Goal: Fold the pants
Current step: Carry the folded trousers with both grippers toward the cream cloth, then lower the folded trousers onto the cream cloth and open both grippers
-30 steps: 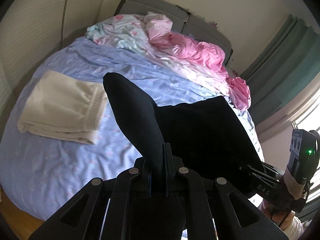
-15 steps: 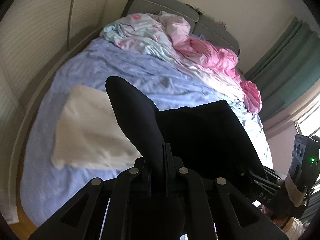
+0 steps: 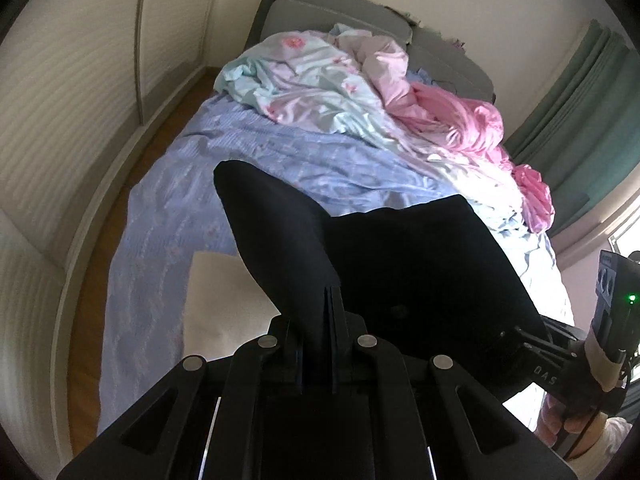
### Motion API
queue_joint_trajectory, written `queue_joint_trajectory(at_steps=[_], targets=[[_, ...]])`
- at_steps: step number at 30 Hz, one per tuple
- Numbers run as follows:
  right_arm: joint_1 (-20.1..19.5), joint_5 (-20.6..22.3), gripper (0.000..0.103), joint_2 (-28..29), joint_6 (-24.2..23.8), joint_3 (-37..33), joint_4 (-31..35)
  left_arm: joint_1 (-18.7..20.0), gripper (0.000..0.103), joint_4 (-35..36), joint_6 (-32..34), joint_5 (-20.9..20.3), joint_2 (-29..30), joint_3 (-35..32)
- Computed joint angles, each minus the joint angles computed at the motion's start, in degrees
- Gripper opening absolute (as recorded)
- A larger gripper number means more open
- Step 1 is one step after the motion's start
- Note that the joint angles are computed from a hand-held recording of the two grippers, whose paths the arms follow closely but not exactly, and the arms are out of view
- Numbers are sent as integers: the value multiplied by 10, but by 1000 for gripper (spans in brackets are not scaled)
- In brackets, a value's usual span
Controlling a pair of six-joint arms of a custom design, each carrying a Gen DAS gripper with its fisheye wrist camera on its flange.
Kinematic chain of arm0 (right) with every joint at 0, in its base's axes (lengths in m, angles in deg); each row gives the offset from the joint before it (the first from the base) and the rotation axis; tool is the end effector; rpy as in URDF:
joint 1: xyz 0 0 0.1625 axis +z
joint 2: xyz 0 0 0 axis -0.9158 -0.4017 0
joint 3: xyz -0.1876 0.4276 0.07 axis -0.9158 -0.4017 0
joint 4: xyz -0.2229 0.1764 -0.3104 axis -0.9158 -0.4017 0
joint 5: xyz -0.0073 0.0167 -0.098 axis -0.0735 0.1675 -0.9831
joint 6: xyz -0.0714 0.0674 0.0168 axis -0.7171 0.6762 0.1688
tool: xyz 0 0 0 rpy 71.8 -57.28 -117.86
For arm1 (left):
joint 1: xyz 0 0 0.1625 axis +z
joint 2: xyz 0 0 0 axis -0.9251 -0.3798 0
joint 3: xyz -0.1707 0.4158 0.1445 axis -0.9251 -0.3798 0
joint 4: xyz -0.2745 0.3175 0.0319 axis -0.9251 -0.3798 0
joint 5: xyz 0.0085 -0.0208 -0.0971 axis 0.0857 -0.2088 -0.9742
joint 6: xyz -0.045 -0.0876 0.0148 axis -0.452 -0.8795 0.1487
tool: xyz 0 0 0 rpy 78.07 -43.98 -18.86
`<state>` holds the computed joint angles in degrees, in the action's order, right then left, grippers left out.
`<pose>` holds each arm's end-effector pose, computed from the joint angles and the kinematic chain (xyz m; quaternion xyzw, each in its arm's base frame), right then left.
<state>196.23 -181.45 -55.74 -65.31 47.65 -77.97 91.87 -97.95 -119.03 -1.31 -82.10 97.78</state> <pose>0.4604 -0.4059 0.2370 0.3429 -0.9142 0.1200 0.1795 -0.2617 -0.3442 0.4524 -0.0731 0.9004 -0.3399 0.2615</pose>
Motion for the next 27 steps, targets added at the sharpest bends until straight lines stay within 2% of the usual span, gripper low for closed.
queue_joint_trajectory(at_steps=[3,7,10,14,17,21,24,26,27], targets=[[-3,-15,17,28,6,-6,-9,42,10,-23,35,-12,-9,12],[-7,-49,17,59,15,-7,6,95,10,1,53,-59,-2,27],[-16,-69,17,66,31,5,31,106,10,11,47,-82,-12,50],[-28,-70,18,53,60,25,51,108,11,1,25,-98,-39,80],[-35,-72,25,42,88,34,67,106,12,7,14,-97,-37,80],[-36,-92,28,42,81,40,64,101,17,31,1,-96,-26,74],[-36,-97,33,33,79,47,68,96,26,85,-27,-101,-9,60],[-38,-96,38,25,83,49,76,79,27,125,-51,-107,-7,55],[-37,-96,42,22,85,51,80,63,34,158,-76,-112,-5,51]])
